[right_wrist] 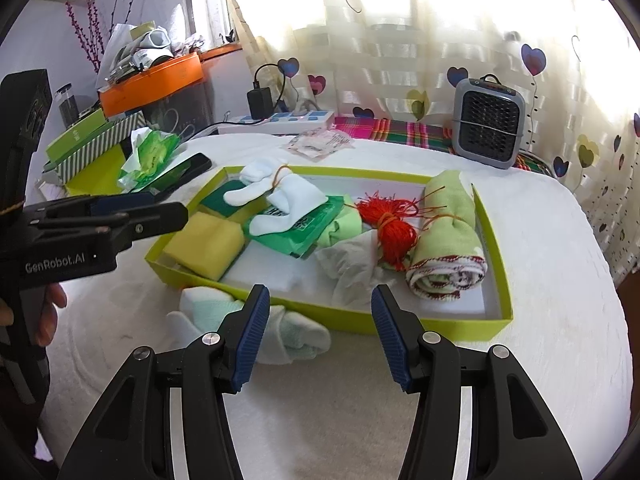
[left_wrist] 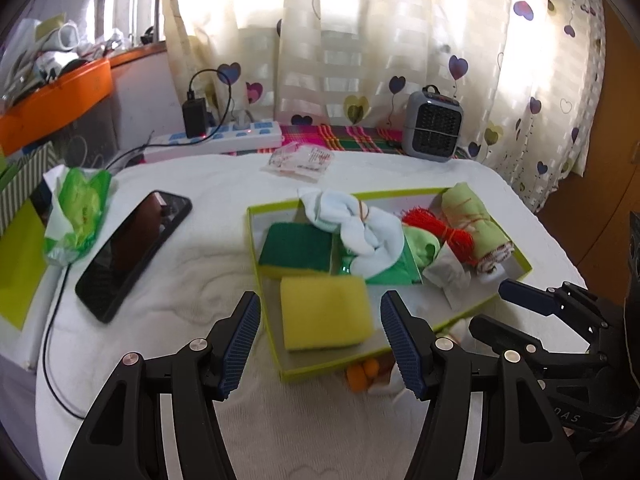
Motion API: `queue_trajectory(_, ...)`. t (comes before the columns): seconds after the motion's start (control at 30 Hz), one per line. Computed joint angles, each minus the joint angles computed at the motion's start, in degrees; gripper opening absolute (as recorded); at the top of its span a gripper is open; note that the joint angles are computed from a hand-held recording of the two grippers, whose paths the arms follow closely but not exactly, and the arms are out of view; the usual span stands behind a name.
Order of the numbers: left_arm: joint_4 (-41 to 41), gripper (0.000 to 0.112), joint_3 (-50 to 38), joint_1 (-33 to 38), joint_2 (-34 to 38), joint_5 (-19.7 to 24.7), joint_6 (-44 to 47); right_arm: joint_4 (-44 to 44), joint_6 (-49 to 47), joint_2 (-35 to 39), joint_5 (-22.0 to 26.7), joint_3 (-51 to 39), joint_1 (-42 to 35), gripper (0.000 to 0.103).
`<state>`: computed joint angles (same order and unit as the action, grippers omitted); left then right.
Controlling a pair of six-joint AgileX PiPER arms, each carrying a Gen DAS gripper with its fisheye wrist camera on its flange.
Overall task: Organize soft objects
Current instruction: 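Open both grippers to release the socks and tissue, then withdraw from the box, then grasp the second white sock bundle with the right gripper and lift it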
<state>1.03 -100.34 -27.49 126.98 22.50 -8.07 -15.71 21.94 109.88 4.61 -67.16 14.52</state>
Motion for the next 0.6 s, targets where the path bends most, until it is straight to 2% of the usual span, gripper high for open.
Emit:
queue_trajectory(0.13, 1.7, 0.062, 4.9, 0.0, -2.1, -2.5, -1.5, -12.0, 12.4, -0.9, -0.3, 1.4, 1.1, 0.054)
queue_trajectory(0.27, 1.7, 0.062, 7.8, 0.6, -3.0, -3.5, -1.7, -17.5, 18.4, -1.3, -0.3, 2.3, 2.0, 0.054)
queue_trajectory(0.43, -4.0, 0.062, 11.1, 2.3, -3.9, -5.5, 3.5, -18.5, 19.2, -1.0, 0.5, 2.4, 3.4, 0.054)
queue_trajectory(0.6, -11.7, 0.062, 11.2, 4.1, -3.0, -5.3, 10.0, -32.4, 31.8, -0.9, -0.2, 2.8, 4.9, 0.054)
